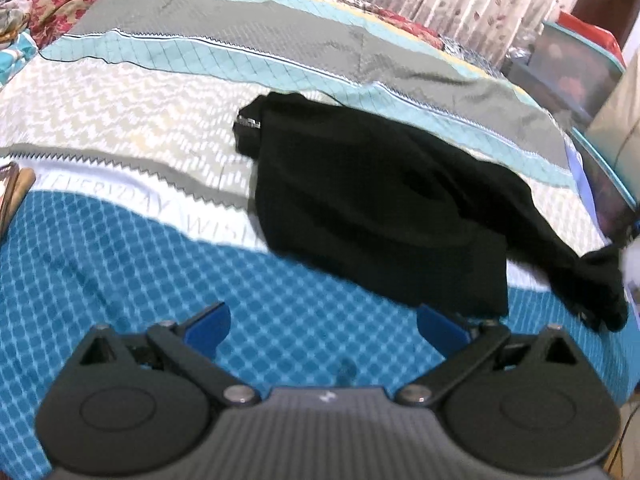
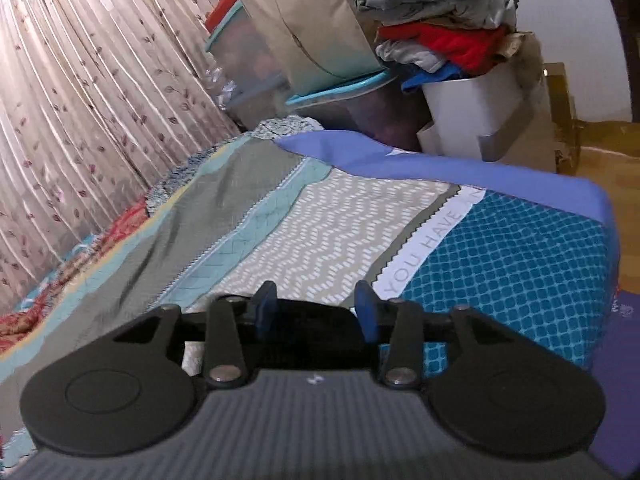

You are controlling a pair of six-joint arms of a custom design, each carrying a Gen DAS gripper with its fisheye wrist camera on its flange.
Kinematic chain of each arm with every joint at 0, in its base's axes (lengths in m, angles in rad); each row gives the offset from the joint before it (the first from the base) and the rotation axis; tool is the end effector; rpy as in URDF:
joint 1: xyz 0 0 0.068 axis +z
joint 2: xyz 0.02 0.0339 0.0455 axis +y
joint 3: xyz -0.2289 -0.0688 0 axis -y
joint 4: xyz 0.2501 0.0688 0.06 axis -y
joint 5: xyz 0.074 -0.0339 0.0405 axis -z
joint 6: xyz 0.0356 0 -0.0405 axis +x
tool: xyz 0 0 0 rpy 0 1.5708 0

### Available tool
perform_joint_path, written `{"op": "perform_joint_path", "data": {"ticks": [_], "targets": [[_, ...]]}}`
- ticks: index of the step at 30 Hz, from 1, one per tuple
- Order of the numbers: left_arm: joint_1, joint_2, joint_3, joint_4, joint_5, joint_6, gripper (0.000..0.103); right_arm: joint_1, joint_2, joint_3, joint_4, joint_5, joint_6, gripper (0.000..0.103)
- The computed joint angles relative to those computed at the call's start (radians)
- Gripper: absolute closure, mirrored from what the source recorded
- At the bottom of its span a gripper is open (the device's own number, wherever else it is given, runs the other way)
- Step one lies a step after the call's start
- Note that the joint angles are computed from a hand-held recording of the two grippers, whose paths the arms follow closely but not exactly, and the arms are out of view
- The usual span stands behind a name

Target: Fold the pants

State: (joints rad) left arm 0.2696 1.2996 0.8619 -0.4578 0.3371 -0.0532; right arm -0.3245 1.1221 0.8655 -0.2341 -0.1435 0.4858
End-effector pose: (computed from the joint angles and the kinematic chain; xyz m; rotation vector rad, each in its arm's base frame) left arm 0.2710 0.0627 0.1984 -0.2461 2.4108 -0.3175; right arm 0.2615 -0.0826 0.2628 0.7316 1.9313 0.2475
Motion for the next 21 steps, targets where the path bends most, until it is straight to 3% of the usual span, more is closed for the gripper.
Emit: {"op": "perform_joint_path", "data": {"ticks": [3,7,12,13,15,16,17,19,21], "targets": [[-0.021,0.077,0.076,0.020,-0.019,-0.026,0.000,0.023,-0.034,-0.029,0.015,-0.031,-0.070,0.052],[-0.036,0.218,0.188,0.030,-0.011,-0.062,0.000,0.084,-0.100,-0.093,-0.010,-0.050,-0.222,0.035],[-0.036,0.443,0.347,0.008,0.014,-0.163,0.003,0.154,-0.027,-0.075,-0.044,-0.096,-0.286,0.033],[-0.038,0.483,0.372,0.009,0.020,-0.184,0.009,0.171,0.002,-0.062,-0.050,-0.106,-0.285,0.032],[-0.050,0.546,0.411,0.015,0.010,-0.215,0.050,0.191,0.038,-0.052,-0.068,-0.138,-0.278,0.032],[-0.069,0.542,0.402,0.042,-0.037,-0.225,0.062,0.200,0.084,-0.030,-0.073,-0.170,-0.263,0.032],[-0.078,0.541,0.404,0.043,-0.044,-0.217,0.091,0.205,0.124,-0.014,-0.074,-0.207,-0.249,0.032],[-0.067,0.536,0.410,0.032,0.021,-0.223,0.096,0.216,0.246,0.050,-0.070,-0.276,-0.216,0.032],[-0.057,0.460,0.357,0.055,0.019,-0.206,0.096,0.235,0.375,0.130,-0.068,-0.294,-0.168,0.032]]}}
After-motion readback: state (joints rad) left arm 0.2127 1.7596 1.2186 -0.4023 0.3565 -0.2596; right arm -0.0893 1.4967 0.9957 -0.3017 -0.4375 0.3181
